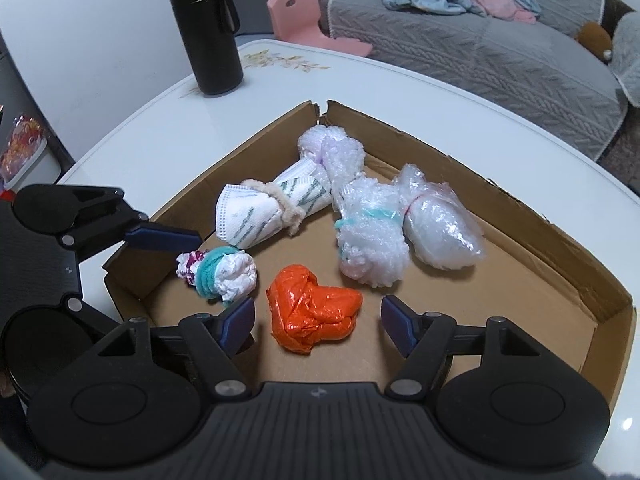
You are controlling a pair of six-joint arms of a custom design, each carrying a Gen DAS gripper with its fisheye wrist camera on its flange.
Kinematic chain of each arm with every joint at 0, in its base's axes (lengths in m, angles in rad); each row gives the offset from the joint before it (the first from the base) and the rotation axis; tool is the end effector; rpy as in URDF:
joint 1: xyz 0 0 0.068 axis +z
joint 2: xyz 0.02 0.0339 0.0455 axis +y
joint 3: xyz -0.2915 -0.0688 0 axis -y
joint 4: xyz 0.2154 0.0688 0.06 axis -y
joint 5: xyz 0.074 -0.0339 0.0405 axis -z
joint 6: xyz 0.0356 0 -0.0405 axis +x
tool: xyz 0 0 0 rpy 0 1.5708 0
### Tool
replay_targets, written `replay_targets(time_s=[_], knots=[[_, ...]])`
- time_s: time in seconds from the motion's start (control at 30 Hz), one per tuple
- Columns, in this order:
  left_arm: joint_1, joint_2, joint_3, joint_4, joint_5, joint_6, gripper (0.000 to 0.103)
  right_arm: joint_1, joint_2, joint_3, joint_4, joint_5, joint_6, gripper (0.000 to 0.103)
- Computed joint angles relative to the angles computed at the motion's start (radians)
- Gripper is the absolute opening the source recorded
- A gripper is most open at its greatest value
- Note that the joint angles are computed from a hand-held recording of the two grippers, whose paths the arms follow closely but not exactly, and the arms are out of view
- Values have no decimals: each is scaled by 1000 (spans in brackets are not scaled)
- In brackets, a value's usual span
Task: Organize objects
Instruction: 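Carry both bundles into the tray and open both grippers, then move both tools back toward the remaining pile of bundles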
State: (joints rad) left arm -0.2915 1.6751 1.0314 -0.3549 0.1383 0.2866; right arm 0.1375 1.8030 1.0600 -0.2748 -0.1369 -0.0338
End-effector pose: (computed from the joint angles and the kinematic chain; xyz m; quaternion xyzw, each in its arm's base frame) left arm 0.3030 -0.0960 0.2303 0.2915 0.9118 -0.0670 0.2814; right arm 0.3398 0.0519 0.2027 -0.1007 0.9546 0.0798 0.2686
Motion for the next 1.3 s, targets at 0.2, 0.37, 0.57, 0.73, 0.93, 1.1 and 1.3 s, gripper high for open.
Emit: replay_targets(time_s=[0.2, 0.37, 0.57, 0.73, 0.93, 1.1, 1.3], knots=[[5, -55, -23, -16, 1, -36, 86, 12, -42, -37, 13, 12, 55, 77], [44, -150, -49, -52, 47, -26, 91, 18, -121, -95, 20, 23, 106, 79], [116, -282, -112, -96, 111, -21, 92, 24, -254, -207, 45, 30, 162, 81], [204, -420, -215, -99, 162, 11, 94, 29, -449, -359, 77, 48, 204, 83], [365, -558, -356, -106, 262, 62, 94, 22, -731, -578, 117, 114, 258, 86], [475, -657, -475, -110, 365, 156, 94, 102, -899, -749, 184, 237, 316, 86], [500, -714, -554, -101, 372, 242, 93, 537, -924, -880, 307, 530, 508, 86]])
